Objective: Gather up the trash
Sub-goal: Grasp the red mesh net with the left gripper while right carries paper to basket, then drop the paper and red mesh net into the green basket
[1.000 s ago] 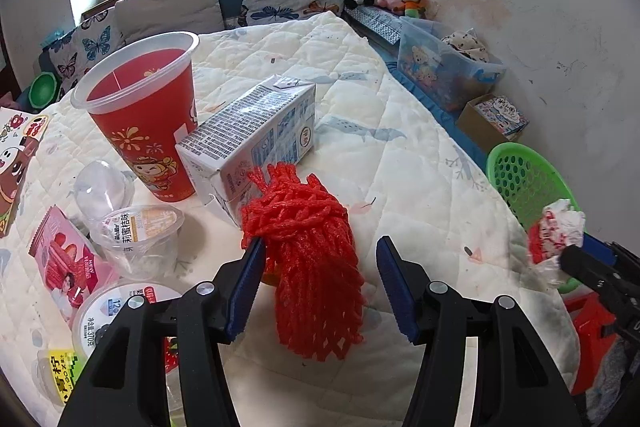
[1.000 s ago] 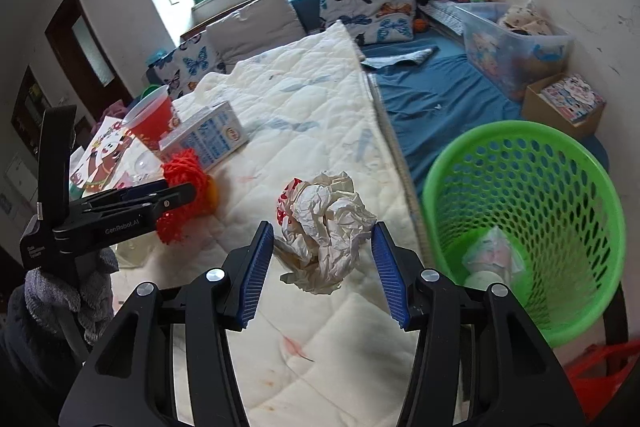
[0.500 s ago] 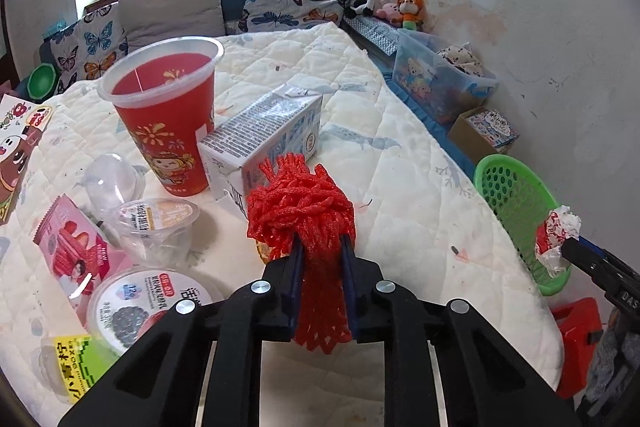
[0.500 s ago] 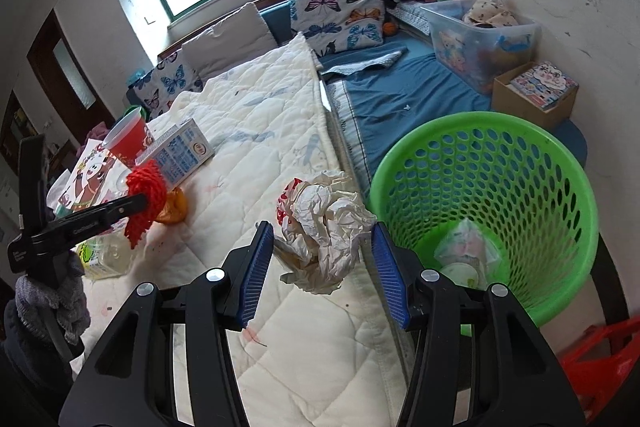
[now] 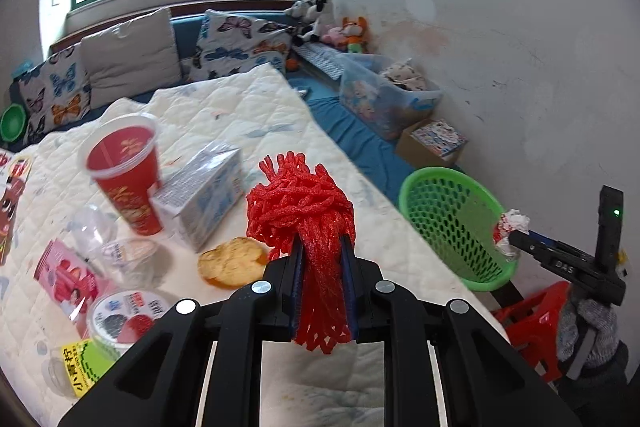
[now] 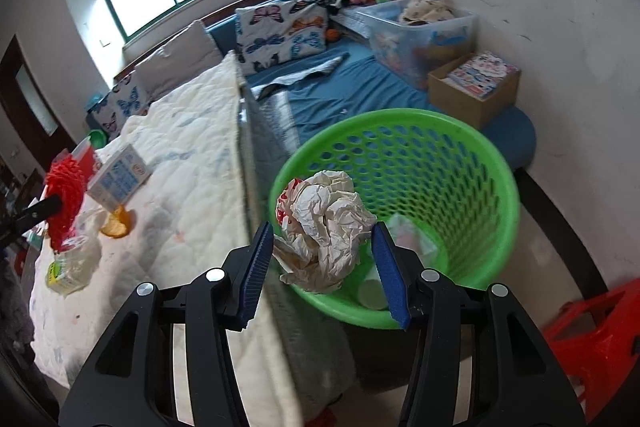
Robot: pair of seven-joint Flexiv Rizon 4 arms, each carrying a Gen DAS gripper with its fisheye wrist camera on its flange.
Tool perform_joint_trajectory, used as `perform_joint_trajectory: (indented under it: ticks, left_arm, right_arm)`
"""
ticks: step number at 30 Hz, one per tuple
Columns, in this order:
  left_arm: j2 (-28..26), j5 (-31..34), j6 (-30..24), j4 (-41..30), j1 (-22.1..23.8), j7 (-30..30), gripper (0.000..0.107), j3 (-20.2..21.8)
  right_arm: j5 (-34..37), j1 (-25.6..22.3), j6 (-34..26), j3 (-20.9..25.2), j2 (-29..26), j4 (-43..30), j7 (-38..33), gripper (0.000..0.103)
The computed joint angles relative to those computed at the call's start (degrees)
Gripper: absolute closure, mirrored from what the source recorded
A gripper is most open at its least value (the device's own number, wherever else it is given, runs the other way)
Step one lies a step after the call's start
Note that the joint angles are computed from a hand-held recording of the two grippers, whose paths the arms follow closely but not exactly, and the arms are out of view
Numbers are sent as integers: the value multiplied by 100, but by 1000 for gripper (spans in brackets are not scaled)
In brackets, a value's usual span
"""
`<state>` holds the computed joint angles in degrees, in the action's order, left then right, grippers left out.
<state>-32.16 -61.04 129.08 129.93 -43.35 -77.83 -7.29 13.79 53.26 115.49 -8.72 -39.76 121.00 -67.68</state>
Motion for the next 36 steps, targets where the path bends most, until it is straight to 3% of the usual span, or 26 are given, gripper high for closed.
perform_joint_trajectory:
  ticks: [6, 8, 16, 20, 25, 36]
  left_arm:
    - [-195, -250, -348, -608, -161, 611, 90, 56]
    - [-255, -337, -447, -781, -184, 820, 90, 62]
    - [-645, -1099, -744, -1719, -329, 2055, 90, 30]
    - [-881, -1784, -754, -2312, -362, 3007, 90, -145]
    - [-1148, -2378, -552, -2962, -203, 4076, 90, -581]
    - [-2099, -3335, 349, -4844, 515, 6767, 90, -2293]
  right_arm:
    - [105, 19, -65, -194, -163, -31, 74, 51]
    - [24, -166, -60, -79, -208, -57, 124, 51]
    - [-175, -309, -291, -181, -432, -269, 299, 48]
    - [-270, -273, -380, -331, -543, -386, 374, 48]
    - [-227, -44, -390, -641, -654, -420, 452, 36]
    - [20, 39, -79, -705, -492, -74, 384, 34]
